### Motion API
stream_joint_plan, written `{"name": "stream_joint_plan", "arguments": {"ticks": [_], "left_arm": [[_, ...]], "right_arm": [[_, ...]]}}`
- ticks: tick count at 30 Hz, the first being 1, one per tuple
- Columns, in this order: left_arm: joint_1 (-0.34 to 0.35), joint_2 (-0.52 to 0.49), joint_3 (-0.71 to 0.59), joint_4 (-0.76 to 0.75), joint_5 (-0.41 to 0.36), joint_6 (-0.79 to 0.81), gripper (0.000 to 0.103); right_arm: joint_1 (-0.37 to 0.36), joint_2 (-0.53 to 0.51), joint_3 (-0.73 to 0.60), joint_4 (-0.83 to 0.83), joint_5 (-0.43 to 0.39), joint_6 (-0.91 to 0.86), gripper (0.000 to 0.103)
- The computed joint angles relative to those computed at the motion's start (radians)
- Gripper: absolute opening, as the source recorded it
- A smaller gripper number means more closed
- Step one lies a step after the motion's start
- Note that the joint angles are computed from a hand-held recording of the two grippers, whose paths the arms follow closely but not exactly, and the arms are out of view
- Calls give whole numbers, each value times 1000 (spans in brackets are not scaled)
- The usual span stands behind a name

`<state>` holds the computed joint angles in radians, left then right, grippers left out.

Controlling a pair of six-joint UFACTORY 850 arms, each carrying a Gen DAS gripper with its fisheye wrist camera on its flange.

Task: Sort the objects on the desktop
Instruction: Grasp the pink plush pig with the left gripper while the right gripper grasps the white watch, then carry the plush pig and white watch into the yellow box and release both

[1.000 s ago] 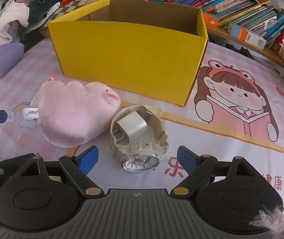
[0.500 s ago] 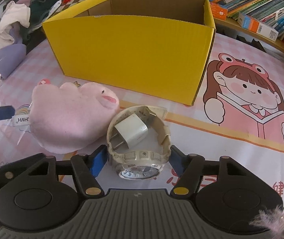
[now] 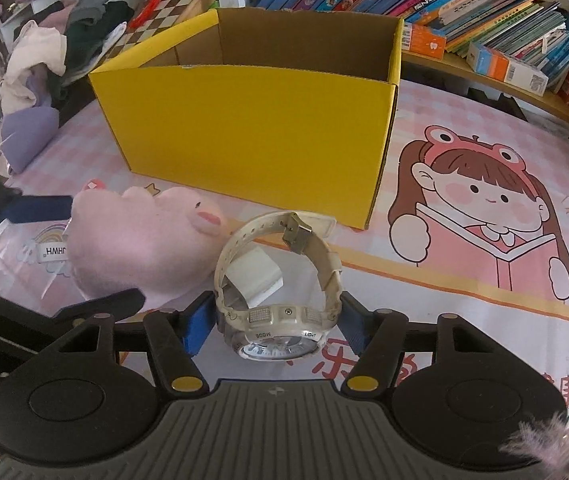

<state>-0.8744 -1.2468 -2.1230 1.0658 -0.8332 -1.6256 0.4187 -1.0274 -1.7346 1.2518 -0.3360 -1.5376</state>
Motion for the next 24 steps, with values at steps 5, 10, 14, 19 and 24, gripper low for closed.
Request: {"name": "stream_joint_plan", "arguments": {"ticks": [5, 10, 14, 19, 24], "left_arm": [[7, -33, -54, -35, 11, 79, 80], [9, -38, -60, -59, 27, 102, 65], [7, -10, -13, -33, 55, 42, 57], [1, 49, 78, 27, 107, -70, 54], [-15, 117, 177, 128, 109, -237, 54]], "right_arm": [[-1, 7, 11, 27, 7, -30, 62], [-3, 19, 32, 54, 18, -58, 62], [-6, 33, 56, 106, 26, -110, 62], [-7, 52, 83, 183, 29, -191, 62], [-14, 79, 113, 287, 21, -289, 62]]}}
